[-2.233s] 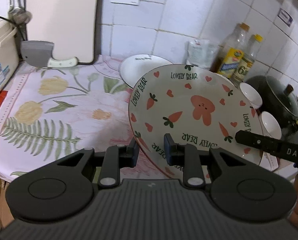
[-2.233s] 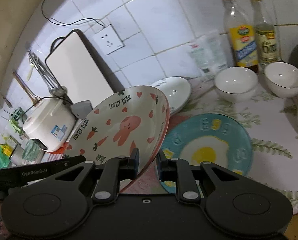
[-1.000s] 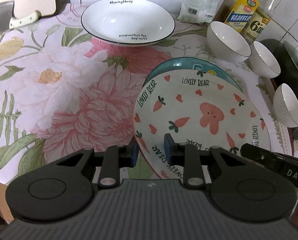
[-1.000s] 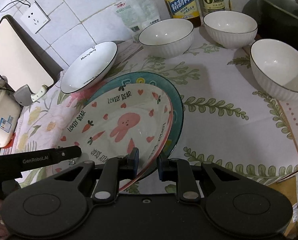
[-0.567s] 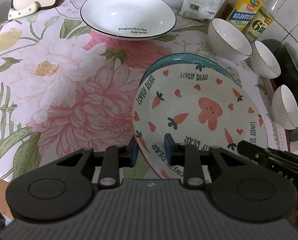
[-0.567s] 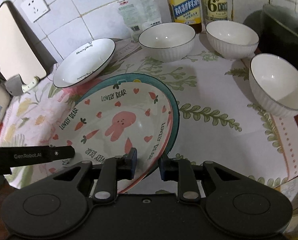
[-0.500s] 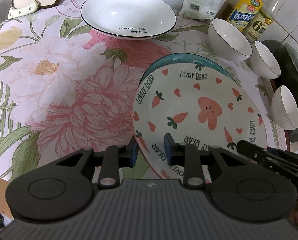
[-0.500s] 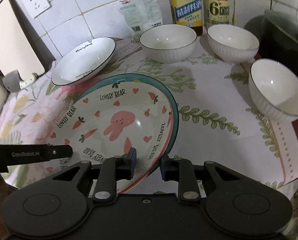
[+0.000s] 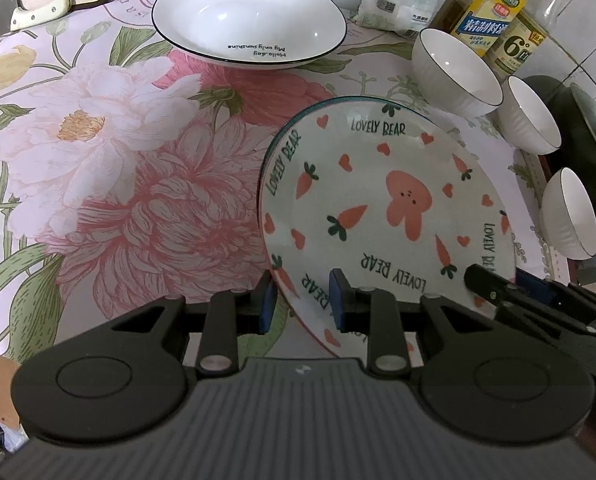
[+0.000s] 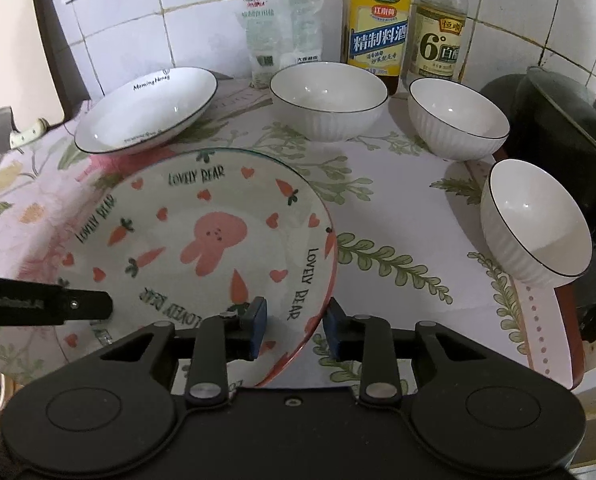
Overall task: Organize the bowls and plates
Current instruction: 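Open both grippers and withdraw from the stacked plates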
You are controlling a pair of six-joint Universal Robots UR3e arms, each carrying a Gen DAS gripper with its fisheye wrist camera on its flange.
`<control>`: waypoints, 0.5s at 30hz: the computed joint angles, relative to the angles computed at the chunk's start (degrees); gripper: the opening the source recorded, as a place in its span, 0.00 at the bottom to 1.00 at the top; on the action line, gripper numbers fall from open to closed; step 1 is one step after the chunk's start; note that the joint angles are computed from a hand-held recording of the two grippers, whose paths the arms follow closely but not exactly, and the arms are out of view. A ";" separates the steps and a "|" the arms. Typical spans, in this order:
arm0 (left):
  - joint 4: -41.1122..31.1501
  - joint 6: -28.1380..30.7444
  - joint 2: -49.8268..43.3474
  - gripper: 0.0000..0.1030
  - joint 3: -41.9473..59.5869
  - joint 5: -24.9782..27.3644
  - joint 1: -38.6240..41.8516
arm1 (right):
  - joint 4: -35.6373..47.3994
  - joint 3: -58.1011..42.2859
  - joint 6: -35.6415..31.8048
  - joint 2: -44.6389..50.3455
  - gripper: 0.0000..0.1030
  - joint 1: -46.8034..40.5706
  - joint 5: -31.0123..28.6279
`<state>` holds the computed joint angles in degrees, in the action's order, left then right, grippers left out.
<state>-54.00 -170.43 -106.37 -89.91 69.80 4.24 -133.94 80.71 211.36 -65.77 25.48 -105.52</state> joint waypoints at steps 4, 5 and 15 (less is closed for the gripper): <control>-0.65 -0.27 -0.22 0.25 0.51 -0.21 0.18 | -0.60 -0.71 -0.93 1.25 0.35 0.65 -1.25; -1.56 -0.29 -0.39 0.25 1.16 -0.39 0.31 | -0.66 -1.02 -1.44 1.63 0.36 0.95 -1.89; -10.18 5.15 2.71 0.27 7.04 -5.15 5.09 | -12.24 10.28 -3.49 -10.11 0.36 -2.43 2.38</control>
